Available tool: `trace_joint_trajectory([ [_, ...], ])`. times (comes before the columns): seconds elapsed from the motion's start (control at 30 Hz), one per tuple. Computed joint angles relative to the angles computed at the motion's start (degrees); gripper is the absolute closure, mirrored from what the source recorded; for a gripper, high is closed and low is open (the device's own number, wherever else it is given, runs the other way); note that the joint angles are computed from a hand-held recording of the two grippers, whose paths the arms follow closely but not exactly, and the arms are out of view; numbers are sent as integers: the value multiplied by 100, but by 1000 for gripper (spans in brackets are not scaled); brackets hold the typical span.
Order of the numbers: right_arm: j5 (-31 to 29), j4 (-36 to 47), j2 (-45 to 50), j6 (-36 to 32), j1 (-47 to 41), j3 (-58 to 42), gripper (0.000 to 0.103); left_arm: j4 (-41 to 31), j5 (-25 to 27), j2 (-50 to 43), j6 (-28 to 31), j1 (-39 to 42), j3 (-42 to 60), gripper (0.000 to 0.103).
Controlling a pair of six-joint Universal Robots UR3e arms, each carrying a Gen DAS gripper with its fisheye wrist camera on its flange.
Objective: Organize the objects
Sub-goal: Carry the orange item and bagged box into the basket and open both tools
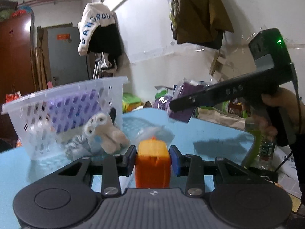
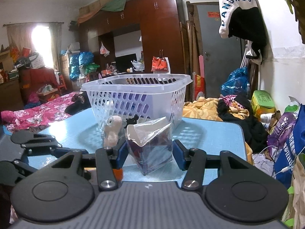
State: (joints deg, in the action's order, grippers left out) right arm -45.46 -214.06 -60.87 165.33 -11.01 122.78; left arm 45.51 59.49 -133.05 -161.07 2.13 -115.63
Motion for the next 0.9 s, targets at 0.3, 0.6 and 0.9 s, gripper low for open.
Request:
trace_joint_trajectory([
  [0.3, 37, -2, 26, -10, -27, -8, 49, -160, 547, -85, 289, -310, 77, 59],
  [0.6, 53, 93, -55, 95, -1, -158, 49, 546, -236, -59, -345, 142, -118, 60],
  [0.9, -1021, 1717, -132, 744, 1029, -2597, 49, -912, -36, 1062, -982, 593, 1177, 60],
])
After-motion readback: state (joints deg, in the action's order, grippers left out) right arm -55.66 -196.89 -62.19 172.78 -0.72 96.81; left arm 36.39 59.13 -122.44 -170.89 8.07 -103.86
